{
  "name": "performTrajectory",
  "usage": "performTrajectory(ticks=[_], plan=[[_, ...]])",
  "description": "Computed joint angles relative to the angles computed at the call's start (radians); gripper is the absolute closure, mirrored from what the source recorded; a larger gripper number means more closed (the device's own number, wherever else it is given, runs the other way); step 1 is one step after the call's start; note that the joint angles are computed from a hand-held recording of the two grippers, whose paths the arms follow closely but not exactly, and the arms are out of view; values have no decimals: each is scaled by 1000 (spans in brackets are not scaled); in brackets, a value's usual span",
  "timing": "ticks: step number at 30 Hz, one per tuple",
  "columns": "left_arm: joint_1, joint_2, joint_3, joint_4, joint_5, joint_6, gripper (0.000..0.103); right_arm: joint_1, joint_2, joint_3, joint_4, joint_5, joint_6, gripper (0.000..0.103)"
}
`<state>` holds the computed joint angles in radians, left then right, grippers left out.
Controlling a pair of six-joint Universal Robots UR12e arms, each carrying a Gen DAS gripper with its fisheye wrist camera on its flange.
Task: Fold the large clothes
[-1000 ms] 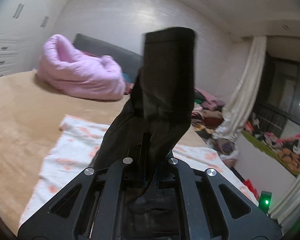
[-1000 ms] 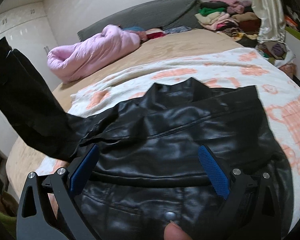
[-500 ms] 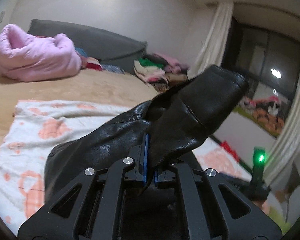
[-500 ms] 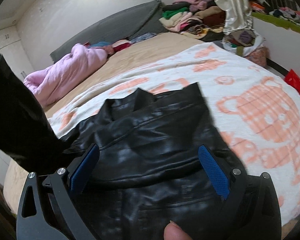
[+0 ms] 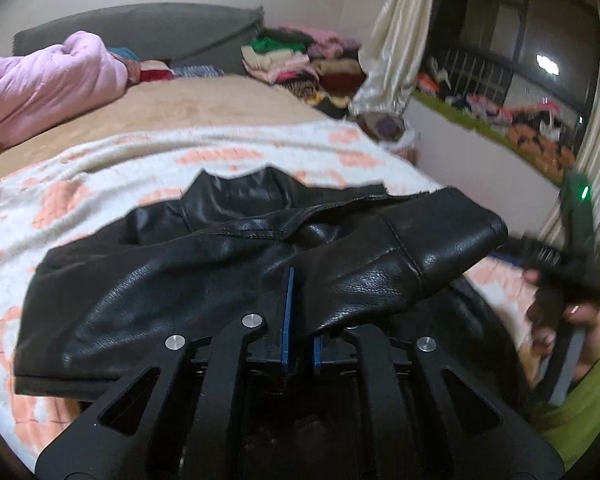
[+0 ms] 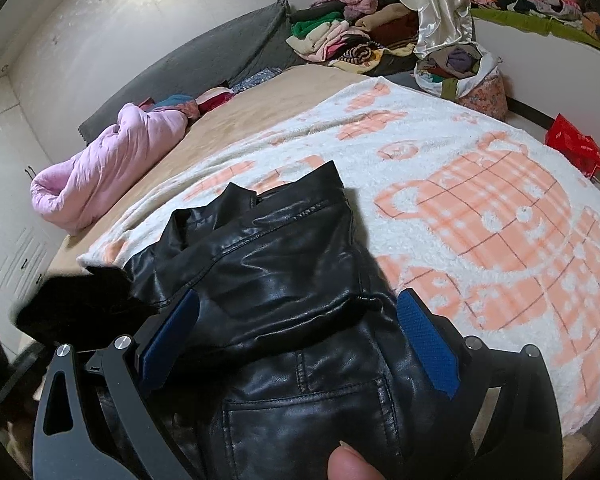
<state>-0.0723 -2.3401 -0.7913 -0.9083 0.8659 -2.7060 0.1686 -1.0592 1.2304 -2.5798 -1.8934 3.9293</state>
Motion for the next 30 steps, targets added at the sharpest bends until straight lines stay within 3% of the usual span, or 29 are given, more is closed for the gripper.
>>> performTrajectory(ticks=[3,8,11,13,14,16,22,24,26,30], plan=[[-12,5,-12,-48,46,57,98,-3,0,5,-10,28,-3,5],[-27,15,-32,-83,126,141,60,-10,7,4,-37,117,7,5],[-32,28,-57,-89,158,175,56,-13,25,-17,-52,201,-9,5],[-32,37,-75,-95,169,195,50,-15,37,-29,-68,261,-12,11],[-33,44,-87,-96,179,209,44,-17,47,-41,-67,299,-12,22],[-32,60,-117,-75,189,225,33,-20,61,-59,-63,354,-8,26],[-18,87,-151,-79,152,229,24,-29,86,-78,-61,461,43,38],[-7,88,-139,-122,104,227,12,-34,88,-72,-77,495,74,42],[4,90,-130,-148,58,215,11,-35,92,-77,-75,504,80,50],[21,95,-129,-76,21,160,10,-31,100,-94,-38,493,62,52]])
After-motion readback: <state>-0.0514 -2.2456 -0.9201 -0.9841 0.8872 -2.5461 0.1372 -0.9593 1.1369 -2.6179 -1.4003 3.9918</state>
